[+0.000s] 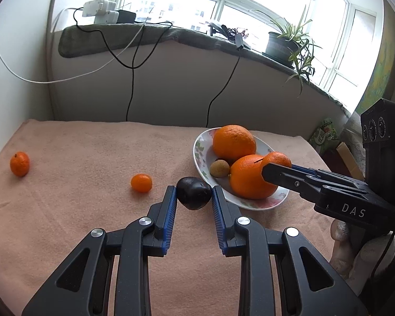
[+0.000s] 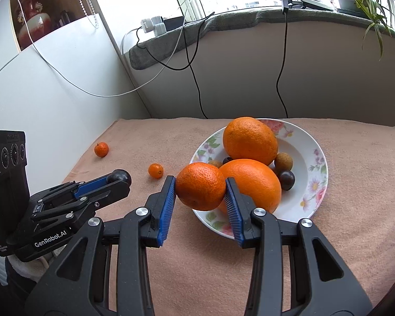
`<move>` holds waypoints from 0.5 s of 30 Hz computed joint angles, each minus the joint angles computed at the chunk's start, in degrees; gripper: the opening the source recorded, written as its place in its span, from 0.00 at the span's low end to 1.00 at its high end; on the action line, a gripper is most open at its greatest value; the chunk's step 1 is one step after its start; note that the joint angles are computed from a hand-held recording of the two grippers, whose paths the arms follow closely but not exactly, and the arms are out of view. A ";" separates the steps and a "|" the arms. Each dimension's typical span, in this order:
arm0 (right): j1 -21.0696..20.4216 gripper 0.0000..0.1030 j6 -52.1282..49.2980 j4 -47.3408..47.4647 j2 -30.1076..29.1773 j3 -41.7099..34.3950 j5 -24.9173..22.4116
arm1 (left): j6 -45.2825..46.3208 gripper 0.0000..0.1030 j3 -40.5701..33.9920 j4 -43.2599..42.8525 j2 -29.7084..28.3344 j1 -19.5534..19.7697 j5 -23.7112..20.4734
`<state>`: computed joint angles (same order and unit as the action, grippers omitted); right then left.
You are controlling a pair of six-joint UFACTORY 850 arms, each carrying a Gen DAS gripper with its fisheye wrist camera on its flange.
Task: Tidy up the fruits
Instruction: 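Carry the tangerine with the right tool while the left tool carries the plum over the plate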
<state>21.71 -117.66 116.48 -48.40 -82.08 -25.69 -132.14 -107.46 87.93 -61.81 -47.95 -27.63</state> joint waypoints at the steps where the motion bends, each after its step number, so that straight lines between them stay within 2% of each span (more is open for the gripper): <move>1: -0.31 0.38 -0.34 0.44 0.07 0.08 0.03 | 0.69 0.25 -0.84 -0.52 -0.46 0.04 0.14; 15: -3.98 0.38 1.63 0.01 -1.60 -2.59 0.81 | 15.21 0.25 -13.49 -10.90 -7.40 0.87 2.59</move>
<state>17.72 -116.02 116.49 -50.00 -84.67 -24.88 -116.93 -120.95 77.03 -69.21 -47.07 -25.04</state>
